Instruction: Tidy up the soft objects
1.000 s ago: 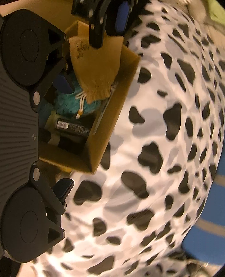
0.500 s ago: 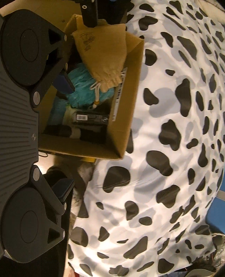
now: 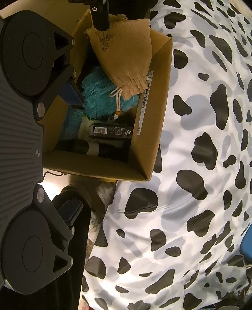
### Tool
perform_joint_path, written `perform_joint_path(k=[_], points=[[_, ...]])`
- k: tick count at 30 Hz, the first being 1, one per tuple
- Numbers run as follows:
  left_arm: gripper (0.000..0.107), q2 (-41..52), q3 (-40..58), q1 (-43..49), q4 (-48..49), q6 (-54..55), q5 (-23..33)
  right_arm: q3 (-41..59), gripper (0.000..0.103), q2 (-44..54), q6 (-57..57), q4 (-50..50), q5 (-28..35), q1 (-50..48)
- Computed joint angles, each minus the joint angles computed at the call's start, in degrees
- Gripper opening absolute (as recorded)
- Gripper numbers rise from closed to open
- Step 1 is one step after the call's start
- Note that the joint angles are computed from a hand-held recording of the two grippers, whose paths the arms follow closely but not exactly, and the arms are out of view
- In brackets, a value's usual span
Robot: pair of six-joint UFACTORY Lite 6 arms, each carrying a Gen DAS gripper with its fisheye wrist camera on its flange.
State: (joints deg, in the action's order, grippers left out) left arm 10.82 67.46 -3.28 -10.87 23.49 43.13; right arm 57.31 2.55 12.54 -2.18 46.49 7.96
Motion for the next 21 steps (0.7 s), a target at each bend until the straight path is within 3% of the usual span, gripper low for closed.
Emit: perform_joint_path(k=[21], points=[[0.103, 0.0, 0.3, -0.5, 0.3, 0.2, -0.3, 0.0, 0.103, 0.3, -0.5, 0.2, 0.1, 0.1]])
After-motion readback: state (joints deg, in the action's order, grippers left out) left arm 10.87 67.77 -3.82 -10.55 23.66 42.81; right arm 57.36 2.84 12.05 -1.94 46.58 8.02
